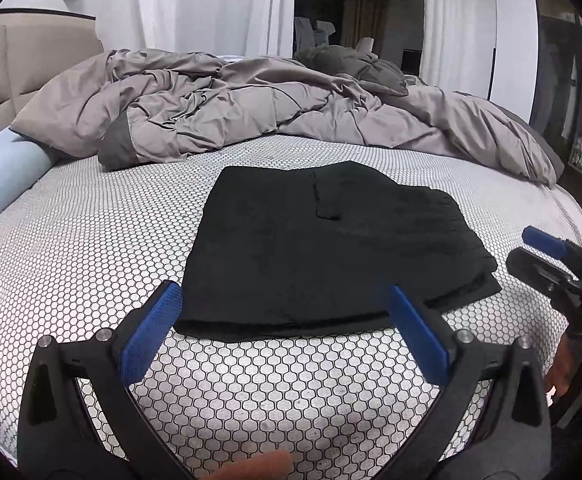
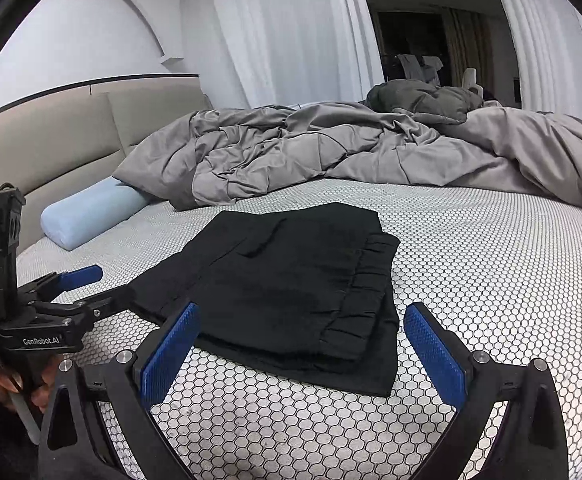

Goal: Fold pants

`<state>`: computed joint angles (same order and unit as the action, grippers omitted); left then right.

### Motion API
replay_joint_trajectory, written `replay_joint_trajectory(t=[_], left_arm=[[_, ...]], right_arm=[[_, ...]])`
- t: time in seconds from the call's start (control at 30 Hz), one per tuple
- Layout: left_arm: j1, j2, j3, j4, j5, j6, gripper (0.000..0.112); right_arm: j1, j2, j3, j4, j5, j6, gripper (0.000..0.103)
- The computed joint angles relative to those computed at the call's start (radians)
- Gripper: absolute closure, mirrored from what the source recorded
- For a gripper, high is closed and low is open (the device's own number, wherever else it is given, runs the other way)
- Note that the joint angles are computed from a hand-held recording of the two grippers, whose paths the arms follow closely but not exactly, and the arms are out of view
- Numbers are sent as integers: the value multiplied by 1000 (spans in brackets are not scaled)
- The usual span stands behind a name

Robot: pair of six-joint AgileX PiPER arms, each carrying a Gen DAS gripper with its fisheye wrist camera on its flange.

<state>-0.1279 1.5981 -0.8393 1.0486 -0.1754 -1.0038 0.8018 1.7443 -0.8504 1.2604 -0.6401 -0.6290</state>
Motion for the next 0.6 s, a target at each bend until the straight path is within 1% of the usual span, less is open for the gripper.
replay_joint_trajectory(t=[0.07, 0.1, 0.17, 0.23, 0.3, 0.37, 0.47, 0.6], left_arm=[[6, 0, -2, 38, -6, -31, 10], [3, 1, 0, 13, -7, -7, 10], [8, -1, 0, 37, -10, -28, 10], [9, -1, 1, 28, -8, -15, 10], [8, -2, 5, -15, -8, 28, 10], [11, -3, 6, -7, -10, 21, 10], [5, -2, 7, -35, -3, 50, 10], [12, 1, 6, -20, -6, 44, 10]], right_arm=[[0, 2, -4, -7, -2, 4, 0], [2, 4, -7, -7, 0, 5, 0], [6, 8, -11, -5, -7, 8, 0], [9, 14, -18, 2, -10, 1, 0], [16, 20, -25, 12, -18, -7, 0], [21, 27, -35, 23, -22, -20, 0], [23, 32, -40, 26, -20, -25, 0], [26, 42, -53, 40, -18, -41, 0]])
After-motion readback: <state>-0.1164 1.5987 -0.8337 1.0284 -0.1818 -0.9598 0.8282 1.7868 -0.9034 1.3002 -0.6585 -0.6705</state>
